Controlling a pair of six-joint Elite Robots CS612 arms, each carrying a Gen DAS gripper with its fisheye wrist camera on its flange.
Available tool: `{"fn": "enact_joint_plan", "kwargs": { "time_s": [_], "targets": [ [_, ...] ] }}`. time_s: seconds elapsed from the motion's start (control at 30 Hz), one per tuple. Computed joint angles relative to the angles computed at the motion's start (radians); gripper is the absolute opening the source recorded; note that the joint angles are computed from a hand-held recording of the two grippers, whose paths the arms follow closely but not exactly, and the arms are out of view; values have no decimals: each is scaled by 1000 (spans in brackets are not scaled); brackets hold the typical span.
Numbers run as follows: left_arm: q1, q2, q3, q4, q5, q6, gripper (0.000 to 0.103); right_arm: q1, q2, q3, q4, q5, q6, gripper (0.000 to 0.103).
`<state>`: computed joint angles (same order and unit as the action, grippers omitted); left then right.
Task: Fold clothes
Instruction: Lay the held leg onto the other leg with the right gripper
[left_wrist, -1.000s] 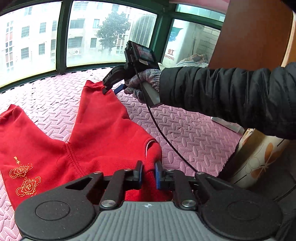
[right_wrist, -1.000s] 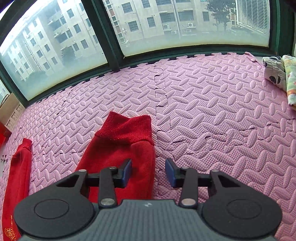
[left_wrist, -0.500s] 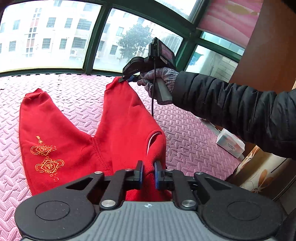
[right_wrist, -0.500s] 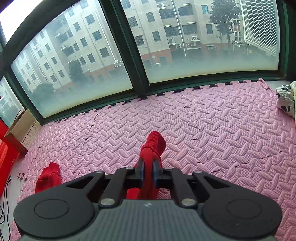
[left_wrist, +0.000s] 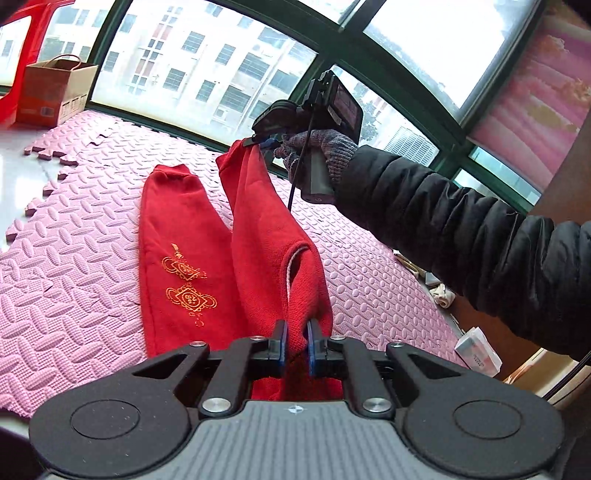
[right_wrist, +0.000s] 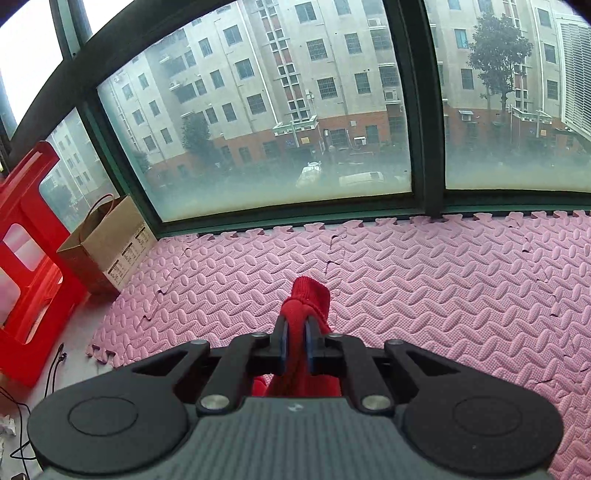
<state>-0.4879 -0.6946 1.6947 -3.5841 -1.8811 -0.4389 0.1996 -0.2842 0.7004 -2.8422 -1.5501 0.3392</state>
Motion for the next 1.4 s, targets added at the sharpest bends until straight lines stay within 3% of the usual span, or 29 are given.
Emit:
{"fn": "enact_joint_plan", "kwargs": {
  "time_s": [0.23, 0.5, 0.7, 0.83, 0.97, 1.07, 1.23, 1.4],
  "targets": [
    [13, -10, 36, -6, 40, -44, 11, 46, 93, -174, 113, 18, -62, 8],
    [15, -17, 56, 6, 56, -33, 11, 57, 160, -285, 195, 173, -97, 9],
    [17, -20, 59, 31, 52, -8, 12, 44, 115, -206, 163, 224, -134, 20],
    [19, -22, 59, 57, 47, 20, 12, 30, 84, -162, 152, 254, -151, 21],
    [20, -23, 62, 56, 49, 32, 12, 32, 47, -100, 165, 144, -242, 22],
    [20, -22, 61, 51, 44, 39, 12, 22, 30, -50, 163, 124, -242, 23],
    [23, -19, 54, 60, 28, 40, 12, 3, 27, -7, 137, 202, -222, 24],
    [31, -18, 49, 62, 1, 28, 12, 6, 49, -24, 110, 214, -200, 24]
  ]
}}
